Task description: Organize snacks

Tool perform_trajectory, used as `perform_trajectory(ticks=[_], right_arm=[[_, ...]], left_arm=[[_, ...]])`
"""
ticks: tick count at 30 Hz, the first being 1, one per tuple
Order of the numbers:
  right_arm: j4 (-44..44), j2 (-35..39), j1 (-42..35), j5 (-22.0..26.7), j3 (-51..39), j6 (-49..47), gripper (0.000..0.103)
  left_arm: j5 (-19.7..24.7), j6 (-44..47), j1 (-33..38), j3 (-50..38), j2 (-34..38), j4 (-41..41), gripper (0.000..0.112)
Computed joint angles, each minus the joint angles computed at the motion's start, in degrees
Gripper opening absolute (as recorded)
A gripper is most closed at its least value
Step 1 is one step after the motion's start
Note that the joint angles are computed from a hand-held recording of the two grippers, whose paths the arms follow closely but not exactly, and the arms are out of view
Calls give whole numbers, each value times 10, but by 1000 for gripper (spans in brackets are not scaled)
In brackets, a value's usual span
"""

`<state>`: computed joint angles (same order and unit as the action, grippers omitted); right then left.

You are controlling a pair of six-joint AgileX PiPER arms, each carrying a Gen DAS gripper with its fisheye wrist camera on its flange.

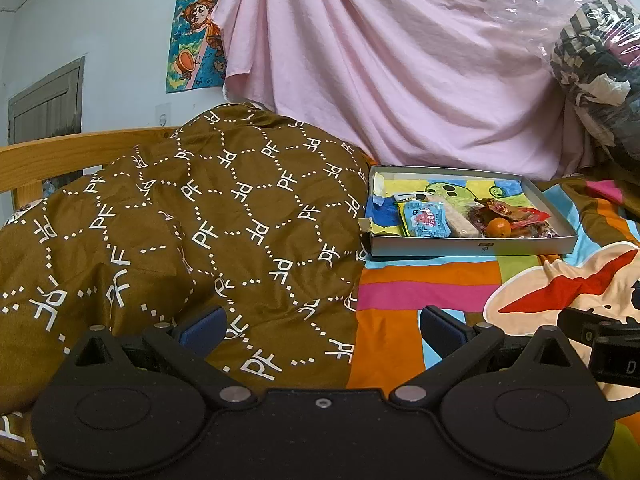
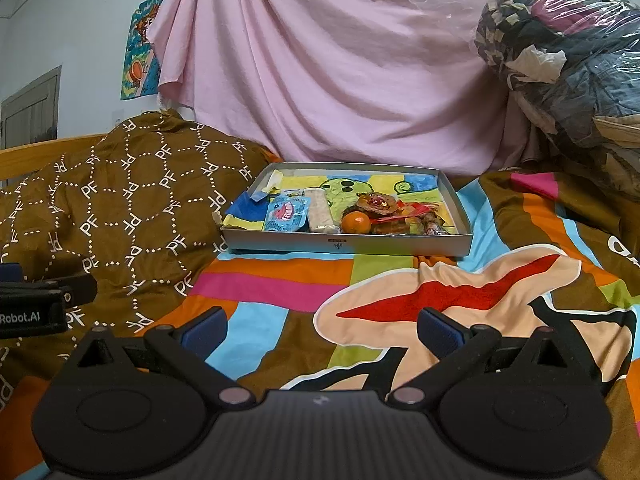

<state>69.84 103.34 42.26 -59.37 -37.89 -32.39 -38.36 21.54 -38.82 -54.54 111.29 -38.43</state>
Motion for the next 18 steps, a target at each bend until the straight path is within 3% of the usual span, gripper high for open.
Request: perform_trajectory(ticks=[18], right_arm=[[1,0,0,2,0,-3,103]], left_arm=[[2,4,0,-1,-2,-8,102]])
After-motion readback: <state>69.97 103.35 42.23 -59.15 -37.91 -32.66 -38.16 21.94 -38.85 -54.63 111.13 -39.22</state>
